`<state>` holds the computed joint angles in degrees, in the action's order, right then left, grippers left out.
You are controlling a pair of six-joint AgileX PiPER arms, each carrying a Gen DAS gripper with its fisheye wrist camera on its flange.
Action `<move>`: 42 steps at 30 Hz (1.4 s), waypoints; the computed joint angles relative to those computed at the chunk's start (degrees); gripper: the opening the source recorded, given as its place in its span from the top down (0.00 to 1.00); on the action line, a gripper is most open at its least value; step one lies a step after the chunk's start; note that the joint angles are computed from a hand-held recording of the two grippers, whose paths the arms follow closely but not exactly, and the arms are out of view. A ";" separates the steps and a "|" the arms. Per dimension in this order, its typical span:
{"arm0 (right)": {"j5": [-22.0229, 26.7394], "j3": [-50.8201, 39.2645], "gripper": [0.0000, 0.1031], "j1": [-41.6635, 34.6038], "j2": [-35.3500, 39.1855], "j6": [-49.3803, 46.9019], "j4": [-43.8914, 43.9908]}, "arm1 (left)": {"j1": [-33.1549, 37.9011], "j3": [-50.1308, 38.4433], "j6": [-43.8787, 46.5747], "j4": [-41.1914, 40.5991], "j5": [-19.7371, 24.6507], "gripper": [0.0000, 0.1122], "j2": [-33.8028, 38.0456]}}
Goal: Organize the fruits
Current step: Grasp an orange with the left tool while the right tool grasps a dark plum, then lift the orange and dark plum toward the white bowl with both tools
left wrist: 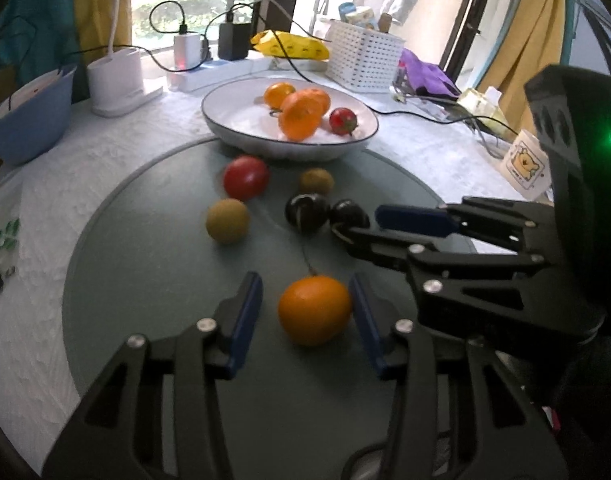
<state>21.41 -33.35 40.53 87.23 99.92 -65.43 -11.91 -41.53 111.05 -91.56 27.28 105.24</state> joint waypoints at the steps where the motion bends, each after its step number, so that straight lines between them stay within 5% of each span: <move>1: -0.18 -0.22 0.65 -0.16 0.25 -0.30 0.11 | 0.06 0.04 0.36 0.09 0.47 0.65 -0.06; 14: 0.18 -2.76 0.72 -0.20 2.49 -3.61 1.99 | 2.66 0.99 2.06 0.43 0.83 0.68 -1.17; 42: 1.68 2.15 0.71 -1.12 -6.60 -0.83 -1.47 | -0.03 -1.79 -0.60 -0.24 -4.61 0.68 -5.10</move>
<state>23.09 -31.20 39.42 80.62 99.09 -66.90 -11.94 -43.32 110.45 -91.80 22.67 100.13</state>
